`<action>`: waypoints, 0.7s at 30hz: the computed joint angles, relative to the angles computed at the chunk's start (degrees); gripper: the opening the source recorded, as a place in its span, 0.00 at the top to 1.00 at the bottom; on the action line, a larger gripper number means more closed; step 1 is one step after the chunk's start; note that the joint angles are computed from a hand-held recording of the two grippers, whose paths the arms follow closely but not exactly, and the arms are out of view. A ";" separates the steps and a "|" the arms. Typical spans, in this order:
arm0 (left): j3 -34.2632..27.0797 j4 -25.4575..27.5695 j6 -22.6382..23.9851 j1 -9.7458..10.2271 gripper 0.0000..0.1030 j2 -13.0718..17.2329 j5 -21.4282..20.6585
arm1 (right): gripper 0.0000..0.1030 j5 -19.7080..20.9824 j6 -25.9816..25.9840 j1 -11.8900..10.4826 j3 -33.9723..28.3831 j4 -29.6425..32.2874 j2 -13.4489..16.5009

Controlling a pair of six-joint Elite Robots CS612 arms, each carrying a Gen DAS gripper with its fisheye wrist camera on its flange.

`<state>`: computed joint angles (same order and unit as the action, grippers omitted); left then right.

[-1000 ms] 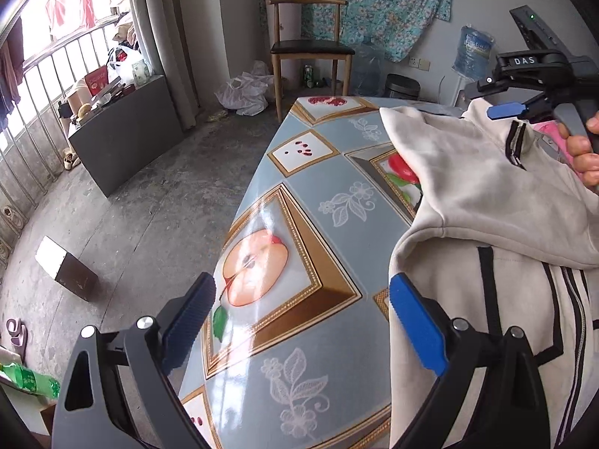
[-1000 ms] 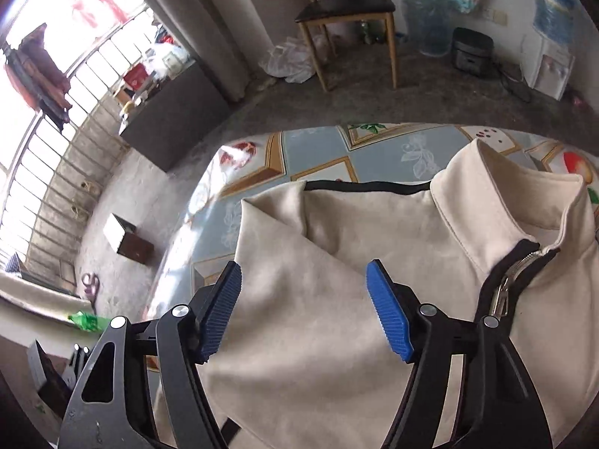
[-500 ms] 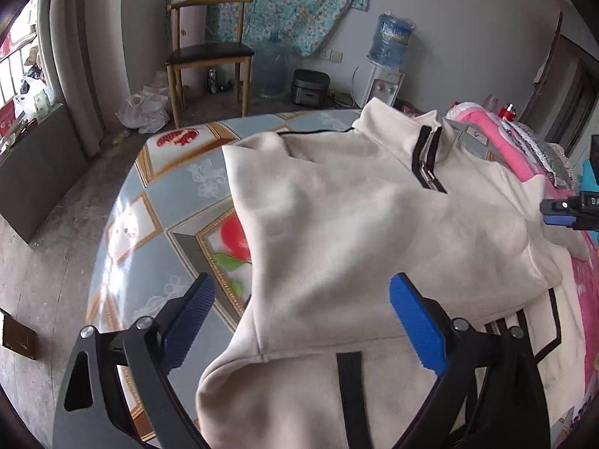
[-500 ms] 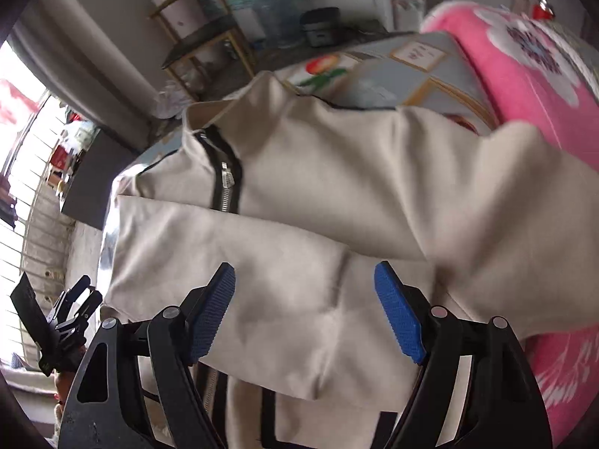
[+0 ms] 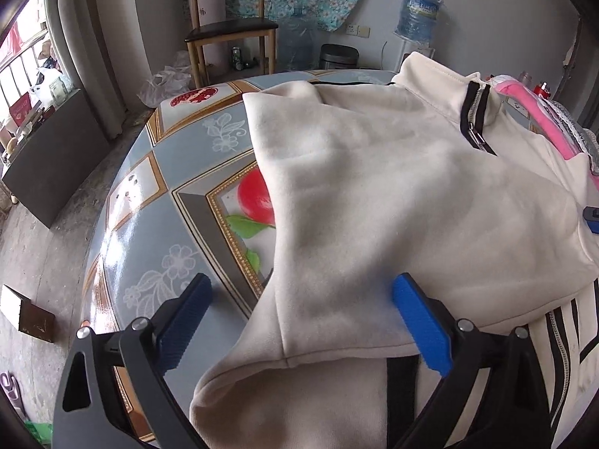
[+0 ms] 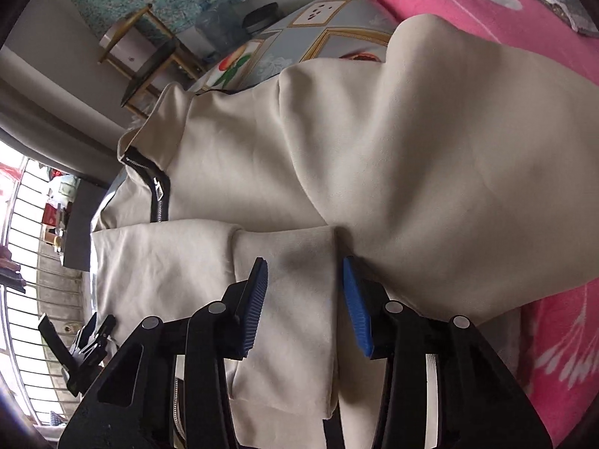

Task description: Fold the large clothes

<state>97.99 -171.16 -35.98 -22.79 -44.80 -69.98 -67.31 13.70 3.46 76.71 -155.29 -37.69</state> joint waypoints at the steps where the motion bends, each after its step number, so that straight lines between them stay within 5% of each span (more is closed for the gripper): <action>1: -0.15 0.11 -0.09 0.01 0.05 0.07 0.14 | 0.66 -1.15 -1.22 0.19 0.06 0.16 -0.15; 3: -0.16 0.08 -0.31 -0.03 0.04 0.10 0.50 | 0.94 -3.32 -2.74 0.52 0.03 0.15 -0.31; 4: -0.20 0.14 -0.35 -0.06 0.04 0.12 0.71 | 0.96 -2.55 -2.21 0.26 0.18 -0.40 -0.43; 8: -0.05 0.71 -1.47 -0.36 0.04 -0.07 2.18 | 0.97 0.06 -0.77 -0.68 0.89 -6.32 -1.39; 13: 0.91 0.39 -3.99 -0.61 0.04 -0.65 4.53 | 0.97 -1.56 -2.34 -0.39 0.68 -10.87 -2.07; 18: 1.16 0.99 -4.26 -0.66 0.04 -0.77 4.72 | 0.96 -7.31 -5.78 0.50 -0.74 -6.37 0.06; 21: 1.78 -0.18 -4.13 -0.78 0.04 -1.23 5.06 | 0.86 -10.95 -7.07 0.96 0.26 -7.00 -0.09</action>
